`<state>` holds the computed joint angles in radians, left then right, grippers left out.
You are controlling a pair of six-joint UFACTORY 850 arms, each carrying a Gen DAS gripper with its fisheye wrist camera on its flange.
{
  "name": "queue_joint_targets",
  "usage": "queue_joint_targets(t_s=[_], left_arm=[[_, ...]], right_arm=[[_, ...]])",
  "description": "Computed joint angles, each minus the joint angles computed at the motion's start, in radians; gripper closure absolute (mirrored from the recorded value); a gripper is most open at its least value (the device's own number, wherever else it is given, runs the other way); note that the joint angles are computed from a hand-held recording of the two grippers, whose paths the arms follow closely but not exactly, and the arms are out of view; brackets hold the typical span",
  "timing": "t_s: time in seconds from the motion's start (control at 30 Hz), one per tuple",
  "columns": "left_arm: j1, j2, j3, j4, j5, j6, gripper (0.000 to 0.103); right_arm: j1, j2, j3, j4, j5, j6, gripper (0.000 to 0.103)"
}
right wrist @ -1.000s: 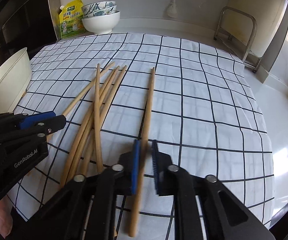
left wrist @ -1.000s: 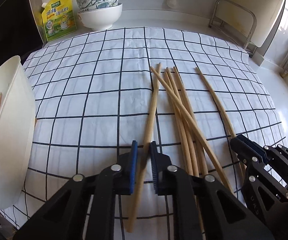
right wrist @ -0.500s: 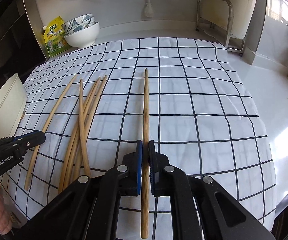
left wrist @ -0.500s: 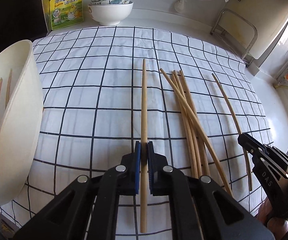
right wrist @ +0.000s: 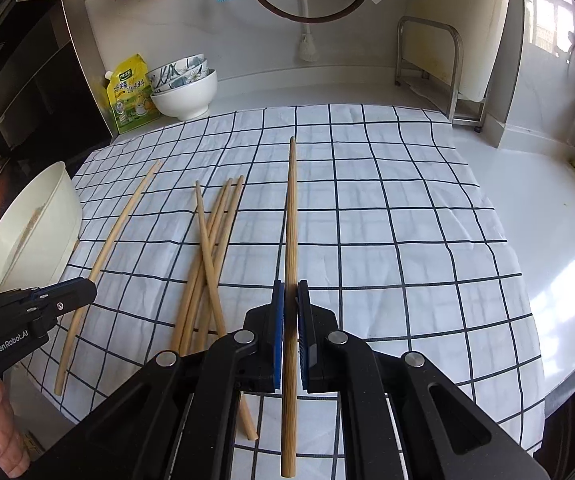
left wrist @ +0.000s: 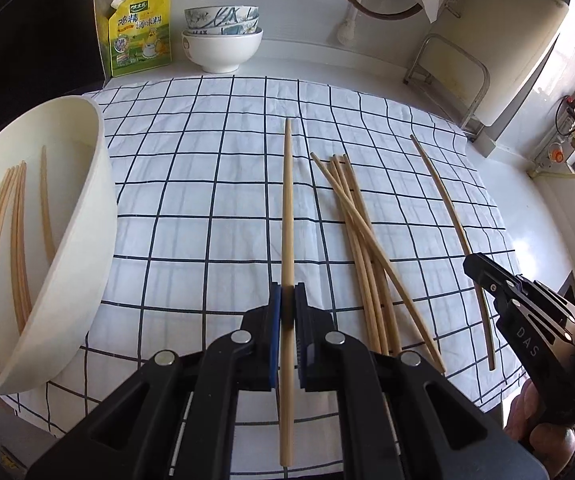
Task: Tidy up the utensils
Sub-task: 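Lift both held chopsticks and carry them over the white basin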
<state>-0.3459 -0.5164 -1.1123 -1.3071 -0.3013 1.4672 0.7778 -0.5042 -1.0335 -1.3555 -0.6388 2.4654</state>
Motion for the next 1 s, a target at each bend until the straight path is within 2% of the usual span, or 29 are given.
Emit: queue_joint_targets(t_s=[0.3, 0.5, 0.8, 1.0], left_arm=[[0.042, 0.086, 0.04, -0.138, -0.053, 0.169, 0.096], [0.106, 0.131, 0.043, -0.187, -0.098, 0.22, 0.096], [0.232, 0.122, -0.007, -0.197, -0.13, 0.215, 0.096], [0.304, 0.058, -0.074, -0.168, -0.124, 0.156, 0.096]], right_arm=[[0.02, -0.009, -0.085, -0.012, -0.037, -0.065, 0.097], [0.02, -0.054, -0.193, -0.065, -0.017, -0.104, 0.097], [0.006, -0.221, -0.504, -0.046, 0.079, -0.325, 0.097], [0.002, -0.394, -0.789, 0.173, 0.138, -0.652, 0.097]])
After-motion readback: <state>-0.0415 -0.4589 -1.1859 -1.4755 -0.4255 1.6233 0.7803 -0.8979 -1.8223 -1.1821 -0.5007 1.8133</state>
